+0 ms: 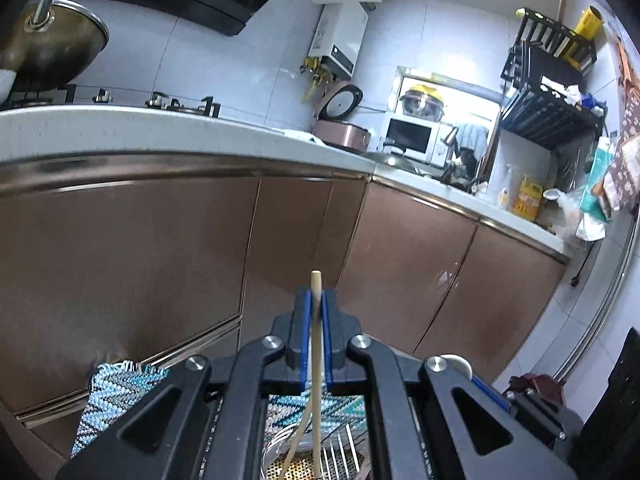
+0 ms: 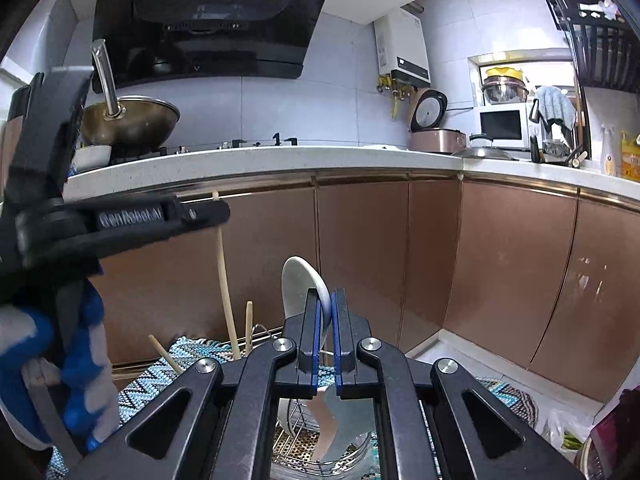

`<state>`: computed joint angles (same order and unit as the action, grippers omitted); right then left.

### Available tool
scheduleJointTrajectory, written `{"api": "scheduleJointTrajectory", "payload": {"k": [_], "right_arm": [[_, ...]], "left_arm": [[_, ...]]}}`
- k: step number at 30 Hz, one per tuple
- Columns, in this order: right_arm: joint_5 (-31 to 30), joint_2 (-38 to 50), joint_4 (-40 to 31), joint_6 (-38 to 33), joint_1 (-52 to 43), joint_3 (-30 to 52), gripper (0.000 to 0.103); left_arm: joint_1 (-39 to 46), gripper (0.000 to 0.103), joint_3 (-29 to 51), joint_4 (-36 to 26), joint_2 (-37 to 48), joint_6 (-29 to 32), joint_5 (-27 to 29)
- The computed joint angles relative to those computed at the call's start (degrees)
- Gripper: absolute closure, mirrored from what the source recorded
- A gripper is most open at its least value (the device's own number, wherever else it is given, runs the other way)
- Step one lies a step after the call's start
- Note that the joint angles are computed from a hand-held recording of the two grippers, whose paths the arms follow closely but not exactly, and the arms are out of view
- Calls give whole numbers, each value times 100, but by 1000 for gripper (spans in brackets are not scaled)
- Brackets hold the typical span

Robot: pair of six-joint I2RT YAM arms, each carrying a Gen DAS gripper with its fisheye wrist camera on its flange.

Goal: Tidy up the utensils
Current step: 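Lower the chopstick and white spoon into the utensil holder and open both tools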

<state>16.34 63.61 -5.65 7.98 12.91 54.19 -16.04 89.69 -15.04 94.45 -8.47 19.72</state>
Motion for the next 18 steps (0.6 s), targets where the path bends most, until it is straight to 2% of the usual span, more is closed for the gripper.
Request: {"api": "scheduleJointTrajectory", "payload": {"k": [4,8,14,16,18], "right_arm": [[-15,42,-46,118,-3,-37,92],[101,-130,-85,187,77,-141,73],[426,-547,-551,203,363,-58,72],[589,-711,-748,227,512,-19,72],[775,-867,-940,248,684,15,71]], "left_arm": [[-39,96,-257,75,-120,81,-26],[-33,96,-432,21,-337,174,-65],[162,94,-627,-291,-861,252,80],[251,84,-702,-425,-1078,305,149],[368,81,-808,-556,-1347,335,242]]}}
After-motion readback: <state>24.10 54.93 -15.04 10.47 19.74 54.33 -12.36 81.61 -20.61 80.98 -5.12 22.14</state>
